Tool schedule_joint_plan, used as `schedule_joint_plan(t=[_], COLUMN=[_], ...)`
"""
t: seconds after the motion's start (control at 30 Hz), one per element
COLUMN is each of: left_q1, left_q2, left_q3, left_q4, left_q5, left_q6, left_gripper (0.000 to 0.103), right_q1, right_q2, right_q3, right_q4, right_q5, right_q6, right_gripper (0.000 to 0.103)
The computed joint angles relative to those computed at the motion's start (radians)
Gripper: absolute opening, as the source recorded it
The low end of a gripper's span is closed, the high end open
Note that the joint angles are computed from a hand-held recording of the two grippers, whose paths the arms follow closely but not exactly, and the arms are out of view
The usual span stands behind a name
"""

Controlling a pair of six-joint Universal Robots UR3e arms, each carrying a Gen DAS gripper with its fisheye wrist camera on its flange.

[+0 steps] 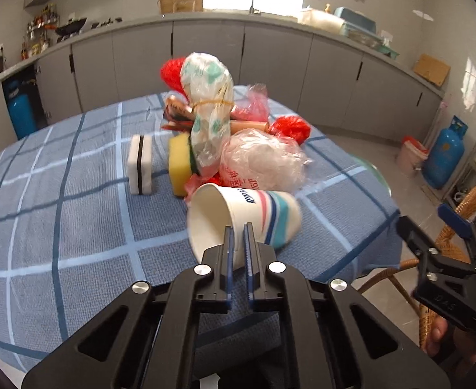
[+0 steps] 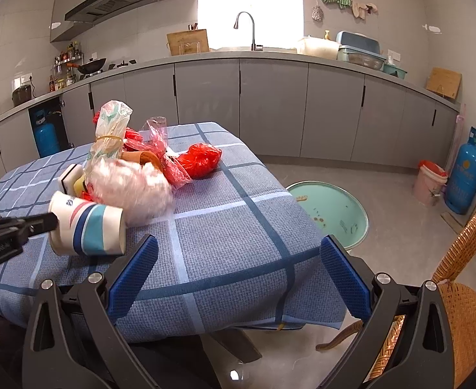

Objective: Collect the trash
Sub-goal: 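Move the left tool to the white paper cup and close on it, then lift the paper cup with the left tool while the right tool grasps the clear plastic bag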

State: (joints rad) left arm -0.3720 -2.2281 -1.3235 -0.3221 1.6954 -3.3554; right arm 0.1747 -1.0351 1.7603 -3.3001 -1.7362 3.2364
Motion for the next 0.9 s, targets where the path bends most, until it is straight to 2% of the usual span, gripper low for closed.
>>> schedule_joint_plan(t=[0.13,0.37,0.47,0.63,0.8,0.83,0.9], left_q1=[-0.011,-0.027,-0.016,-0.021,0.031,0.04,0.05], left_q2=[0.06,0.134,0.157,0.123,0.08,0.072,0.064], left_q3=[-0.051,-0.113,-0.136,-0.097,-0.048,-0.038,-0.023], left_q4=[0.051,0.133,0.161,0.238,0.205,0.196,0.185], left_q5=[0.018,0.122,0.142,0.285,0.269,0.265,0.26], left_q6=[0.019,0.054,0.053,0.117,0.105,0.103,0.105], left_gripper=[0.004,0.004,0.004,0.004,0.004,0.004,0.004], right_q1=[0.003,0.01,0.029,0.057,0.075,0.075,0.06], right_q2=[0.015,0.08,0.139,0.273,0.414,0.435,0.439], right_q3=[-0.04,-0.205,-0.319,-0.554,-0.786,-0.821,-0.825], right_q4=[0.014,0.106,0.146,0.211,0.345,0.377,0.415], right_q5=[-0.003,0.04,0.071,0.138,0.183,0.199,0.273], right_q6=[-0.016,-0.065,-0.127,-0.218,-0.233,-0.233,-0.23], right_gripper=[0.098,0.098,0.098,0.098,0.098,0.096,0.067])
